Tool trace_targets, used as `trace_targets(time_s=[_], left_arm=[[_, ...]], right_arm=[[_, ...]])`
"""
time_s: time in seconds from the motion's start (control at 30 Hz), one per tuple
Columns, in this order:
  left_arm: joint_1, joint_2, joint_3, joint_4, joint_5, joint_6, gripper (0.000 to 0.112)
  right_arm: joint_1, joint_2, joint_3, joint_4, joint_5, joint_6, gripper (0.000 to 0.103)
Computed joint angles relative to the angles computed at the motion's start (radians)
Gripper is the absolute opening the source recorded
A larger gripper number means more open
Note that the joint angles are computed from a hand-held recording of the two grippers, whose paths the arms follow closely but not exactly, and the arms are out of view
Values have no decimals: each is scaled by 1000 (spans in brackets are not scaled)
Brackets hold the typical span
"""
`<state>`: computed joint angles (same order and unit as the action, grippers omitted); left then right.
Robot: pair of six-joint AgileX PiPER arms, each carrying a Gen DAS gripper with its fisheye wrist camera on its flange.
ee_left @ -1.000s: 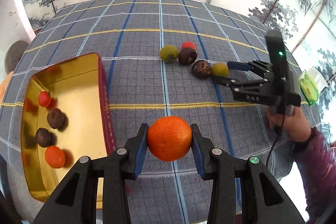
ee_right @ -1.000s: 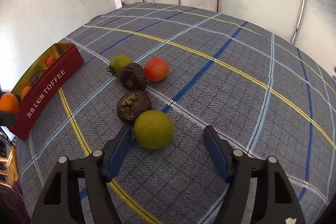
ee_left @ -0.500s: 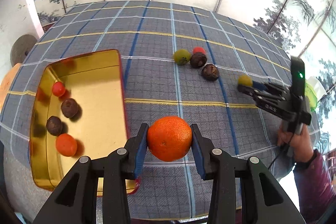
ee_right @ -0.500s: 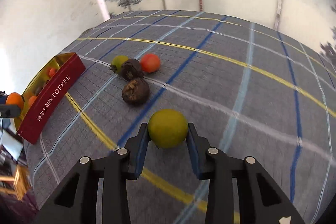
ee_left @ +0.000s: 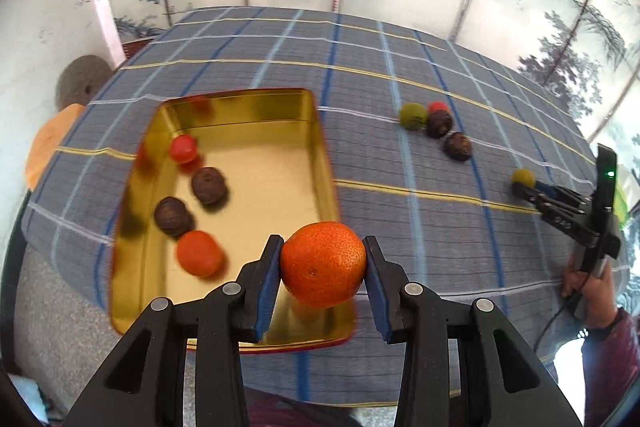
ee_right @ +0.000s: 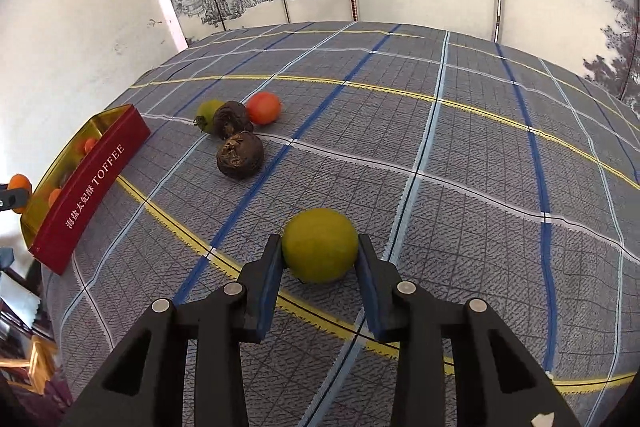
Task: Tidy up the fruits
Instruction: 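Carry the mandarin toward the tin with the left gripper while the right gripper grasps a green-yellow lime, then lower the mandarin into the gold tin and open the left gripper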
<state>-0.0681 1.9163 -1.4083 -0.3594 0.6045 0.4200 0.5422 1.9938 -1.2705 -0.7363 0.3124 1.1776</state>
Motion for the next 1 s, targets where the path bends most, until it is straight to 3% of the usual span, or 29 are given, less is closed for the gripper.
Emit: trace_targets(time_s=[0.5, 1.0], left_arm=[[0, 11, 69, 171, -141, -102, 41], [-13, 63, 35, 249, -140, -162, 41]], right_arm=[[-4, -5, 7, -4, -5, 9, 35], [-5, -5, 8, -7, -9, 11, 35]])
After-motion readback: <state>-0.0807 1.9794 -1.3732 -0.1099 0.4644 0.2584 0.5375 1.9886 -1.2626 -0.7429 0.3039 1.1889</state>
